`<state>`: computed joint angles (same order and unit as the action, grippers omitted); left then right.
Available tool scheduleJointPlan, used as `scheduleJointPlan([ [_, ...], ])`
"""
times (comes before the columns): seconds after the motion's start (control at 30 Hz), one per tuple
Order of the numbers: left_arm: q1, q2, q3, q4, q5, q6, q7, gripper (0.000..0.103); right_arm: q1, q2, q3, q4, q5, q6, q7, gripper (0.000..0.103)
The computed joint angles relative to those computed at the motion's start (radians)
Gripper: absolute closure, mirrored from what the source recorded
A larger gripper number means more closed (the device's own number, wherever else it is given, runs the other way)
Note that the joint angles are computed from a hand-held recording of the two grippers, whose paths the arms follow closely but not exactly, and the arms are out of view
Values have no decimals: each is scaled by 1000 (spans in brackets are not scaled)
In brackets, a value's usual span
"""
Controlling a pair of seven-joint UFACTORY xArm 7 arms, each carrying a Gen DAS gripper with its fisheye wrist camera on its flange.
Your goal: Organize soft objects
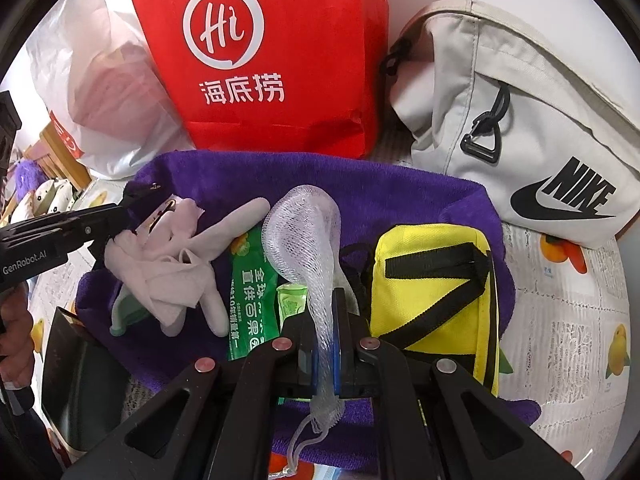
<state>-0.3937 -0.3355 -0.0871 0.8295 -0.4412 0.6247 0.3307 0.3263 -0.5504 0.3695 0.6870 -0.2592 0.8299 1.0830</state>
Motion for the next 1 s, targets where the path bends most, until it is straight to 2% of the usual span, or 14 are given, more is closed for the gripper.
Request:
scheduleJointPlan([
  [0.1, 0, 1, 1, -1, 0, 1, 0, 82, 0, 11, -3, 4, 1, -4, -4, 94],
  [0.23, -2, -4, 3, -2, -7, -2, 4, 68, 5, 9, -3, 4, 6, -15, -1, 84],
  [0.27, -2, -6, 5, 0, -8, 2, 6, 61, 5, 5, -1, 5, 5, -13, 0, 78],
  [0.3, -2, -10, 5, -1, -9, 2, 6, 58, 5, 2, 3, 7, 2, -11, 2, 71],
  [0.4, -5, -27, 10, -3, -14, 6, 12, 55, 1, -18, 19, 15, -13, 1, 17, 56],
  [0.47, -1, -41, 8, -4, -5, 14, 4, 48, -4, -28, 33, 27, -24, 22, 30, 49],
  [0.6, 7, -91, 3, -19, 27, 33, -13, 43, -5, -52, 55, 60, -33, 83, 56, 34],
  [0.73, 11, -174, 7, -46, 58, 62, -39, 38, 3, -82, 78, 97, -28, 155, 78, 28],
  [0.87, 13, -280, 14, -84, 79, 99, -63, 29, 2, -105, 133, 160, -38, 253, 126, 21],
  [0.9, 15, -311, 15, -94, 88, 113, -71, 29, 3, -108, 148, 176, -42, 274, 139, 15],
  [1.0, 12, -391, 19, -120, 102, 152, -88, 26, 4, -121, 202, 228, -58, 357, 175, 11],
])
